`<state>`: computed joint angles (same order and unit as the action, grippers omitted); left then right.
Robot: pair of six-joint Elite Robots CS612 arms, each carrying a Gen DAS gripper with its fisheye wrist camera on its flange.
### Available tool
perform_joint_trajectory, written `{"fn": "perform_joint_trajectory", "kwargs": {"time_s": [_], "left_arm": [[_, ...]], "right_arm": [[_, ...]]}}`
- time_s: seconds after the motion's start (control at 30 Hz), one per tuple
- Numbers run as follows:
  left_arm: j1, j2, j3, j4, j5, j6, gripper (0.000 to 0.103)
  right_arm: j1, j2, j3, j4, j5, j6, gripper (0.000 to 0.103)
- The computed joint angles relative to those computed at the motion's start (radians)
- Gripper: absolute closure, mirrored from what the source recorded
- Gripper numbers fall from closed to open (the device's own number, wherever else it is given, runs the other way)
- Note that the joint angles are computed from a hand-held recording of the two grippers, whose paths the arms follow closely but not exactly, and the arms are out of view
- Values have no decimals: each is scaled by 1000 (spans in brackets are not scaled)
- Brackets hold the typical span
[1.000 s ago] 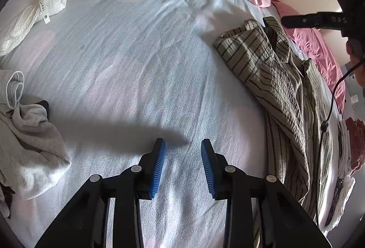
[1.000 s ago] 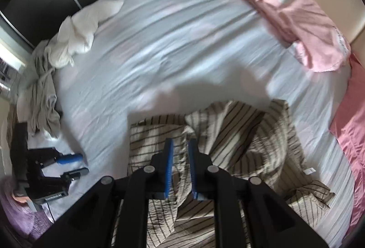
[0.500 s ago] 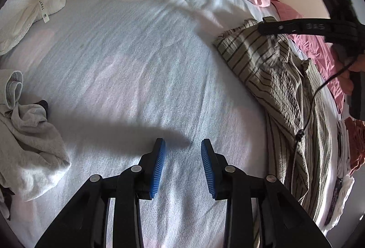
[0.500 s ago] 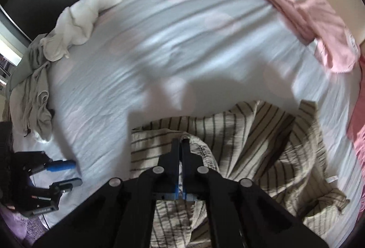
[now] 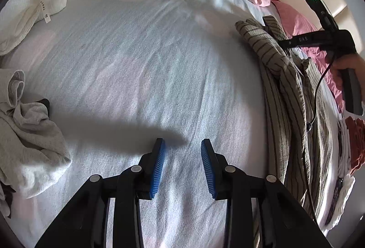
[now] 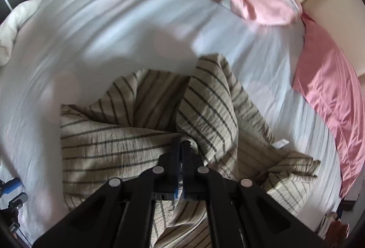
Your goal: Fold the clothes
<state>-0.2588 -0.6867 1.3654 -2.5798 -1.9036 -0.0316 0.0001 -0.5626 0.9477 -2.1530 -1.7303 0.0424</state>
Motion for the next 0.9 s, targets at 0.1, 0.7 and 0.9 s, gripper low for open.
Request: {"fn": "perform_joint_trajectory", "kwargs": {"time_s": [0.1, 0.7, 0.9], "left_arm": [[-3, 6, -8, -3, 0, -2, 67], [13, 2, -2, -24, -68, -50, 54], [21, -8, 14, -23, -50, -48, 54]], "right_arm": [[-8, -27, 22, -4, 34, 28, 86], [68, 21, -141, 161, -19, 50, 46], [123, 112, -265, 277, -109, -27, 46]]}}
